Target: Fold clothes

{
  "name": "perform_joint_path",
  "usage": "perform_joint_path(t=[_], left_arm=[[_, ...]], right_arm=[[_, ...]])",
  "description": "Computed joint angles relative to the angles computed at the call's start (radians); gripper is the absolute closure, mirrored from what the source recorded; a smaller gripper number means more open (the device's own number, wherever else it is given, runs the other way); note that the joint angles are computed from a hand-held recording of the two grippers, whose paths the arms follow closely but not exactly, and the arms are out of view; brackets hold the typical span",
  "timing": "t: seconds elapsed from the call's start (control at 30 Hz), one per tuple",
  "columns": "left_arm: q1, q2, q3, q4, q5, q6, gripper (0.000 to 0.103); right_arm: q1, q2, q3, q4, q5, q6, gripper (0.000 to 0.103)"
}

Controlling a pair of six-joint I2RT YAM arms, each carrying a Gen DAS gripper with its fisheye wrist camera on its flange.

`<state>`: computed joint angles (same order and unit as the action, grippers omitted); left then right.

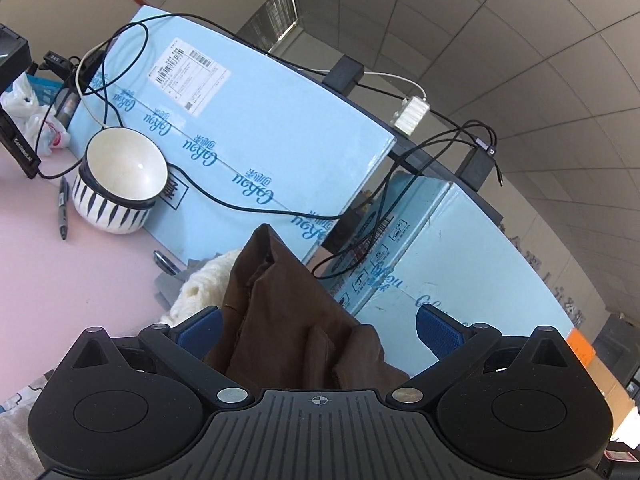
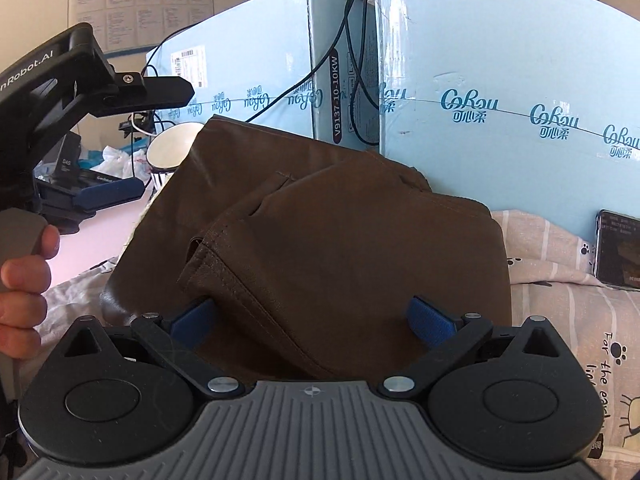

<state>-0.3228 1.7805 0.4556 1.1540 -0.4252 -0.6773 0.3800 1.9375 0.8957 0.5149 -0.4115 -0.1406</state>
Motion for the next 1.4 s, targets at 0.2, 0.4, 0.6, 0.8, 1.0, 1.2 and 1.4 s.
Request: perform_joint_path(t=[0.2,0.4,0.6,0.8,1.0,1.2,1.4], left_arm=[[-0.046,0.065,0.033,-0.010,-0.110,0.011,0.000],[-0.114,0.149,0.089,0.000,-0.253,0.139,0.000],[-0.118,0.168,0.112,-0.035,-0.268,0.168,0.000],[-0.109,0.171,0.086,0.006,-0.239,0.143,0.000],[-0.122,0.162,0.061,0.027,-0.266,0.128,0.000],[-0.122,0.177,0.025,0.156,-0.310,0.133,0.000],[-0.110,0.209,0.033,0.239,-0.296,0.168,0.000]], right_arm=[[-0.053,0.033,-0.017,0.095,-0.072,0.096,0.000],[-0.111,0.004,-0.077,0.145,-0.133,0.142,0.000],[-0.142,-0.019,-0.099,0.133,-0.119,0.185,0.000],[-0.170,-0.036,-0.101,0.093,-0.141,0.214,0.000],[-0.166,-0.052,-0.125,0.107,-0.127,0.206,0.000],[-0.163,-0.041,-0.110,0.099,-0.111,0.199,0.000],[-0.152,-0.033,-0.121,0.132,-0.094,0.185,0.000]])
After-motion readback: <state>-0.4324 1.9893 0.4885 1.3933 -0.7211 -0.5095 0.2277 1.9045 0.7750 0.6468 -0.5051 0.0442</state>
